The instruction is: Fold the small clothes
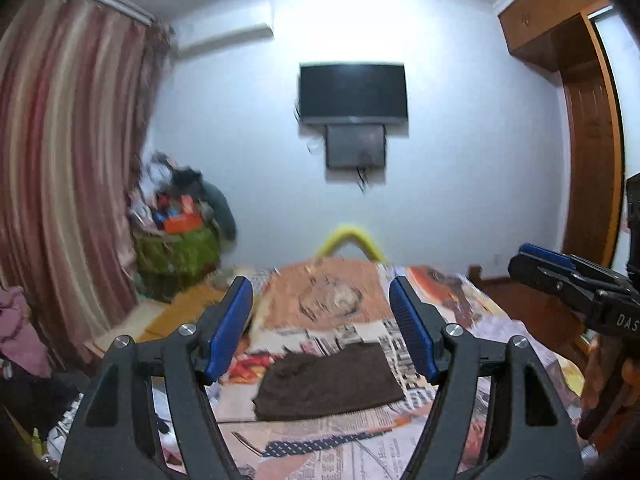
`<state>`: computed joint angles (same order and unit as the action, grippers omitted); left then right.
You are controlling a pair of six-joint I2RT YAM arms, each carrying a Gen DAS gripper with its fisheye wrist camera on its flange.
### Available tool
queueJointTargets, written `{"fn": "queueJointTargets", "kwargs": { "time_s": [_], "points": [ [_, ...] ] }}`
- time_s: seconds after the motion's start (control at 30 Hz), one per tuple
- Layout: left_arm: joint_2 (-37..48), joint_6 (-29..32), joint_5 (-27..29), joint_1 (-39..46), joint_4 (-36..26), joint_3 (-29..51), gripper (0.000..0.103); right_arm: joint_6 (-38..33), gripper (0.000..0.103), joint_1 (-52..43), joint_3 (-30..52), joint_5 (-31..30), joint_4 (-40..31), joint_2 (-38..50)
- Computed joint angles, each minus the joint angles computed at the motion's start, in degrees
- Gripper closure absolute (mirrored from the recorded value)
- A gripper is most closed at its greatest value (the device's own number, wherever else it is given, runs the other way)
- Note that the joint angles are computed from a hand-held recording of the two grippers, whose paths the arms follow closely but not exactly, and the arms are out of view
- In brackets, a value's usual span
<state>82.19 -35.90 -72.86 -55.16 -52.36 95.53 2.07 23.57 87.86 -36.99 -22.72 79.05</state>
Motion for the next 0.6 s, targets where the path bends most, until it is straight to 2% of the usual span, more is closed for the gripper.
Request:
{"fn": "queueJointTargets", "kwargs": {
  "time_s": [0.13, 0.2, 0.3, 0.37, 0.4, 0.47, 0.6],
  "points": [
    [2.26, -9.28, -5.43, -4.75, -8.91, 2.88, 0.03, 0.44, 0.043, 0.84, -4.02, 3.09, 2.82, -3.35],
    [3.5, -13.71, -6.18, -5.82, -13.74, 4.73, 0.024, 0.33, 0.037, 0.98, -4.7, 3.9, 2.91, -3.92],
    [1.83, -12.36, -5.26, -5.61, -10.28, 2.25, 0.013, 0.3, 0.027, 1.76, -5.92, 7.03, 3.82, -4.78],
    [1.57, -14.4, -5.25, -5.81, -11.21, 1.98, 0.007, -0.13, 0.017, 2.32, -6.49, 8.68, 3.8, -5.37],
    [1.87, -15.73, -5.53, -5.82, -12.36, 2.26, 0.006, -0.07, 0.015, 2.41, -6.83, 9.01, 3.73, -5.92],
    [3.1, -19.61, -6.13, -5.85, -16.31, 3.73, 0.003, 0.28, 0.002, 2.18, -7.6, 8.91, 4.23, -6.63],
    [1.91, -18.39, -5.36, -5.74, -13.52, 1.51, 0.0, 0.13, 0.0, 2.15, -7.69, 9.72, 4.47, -6.94]
  ]
}}
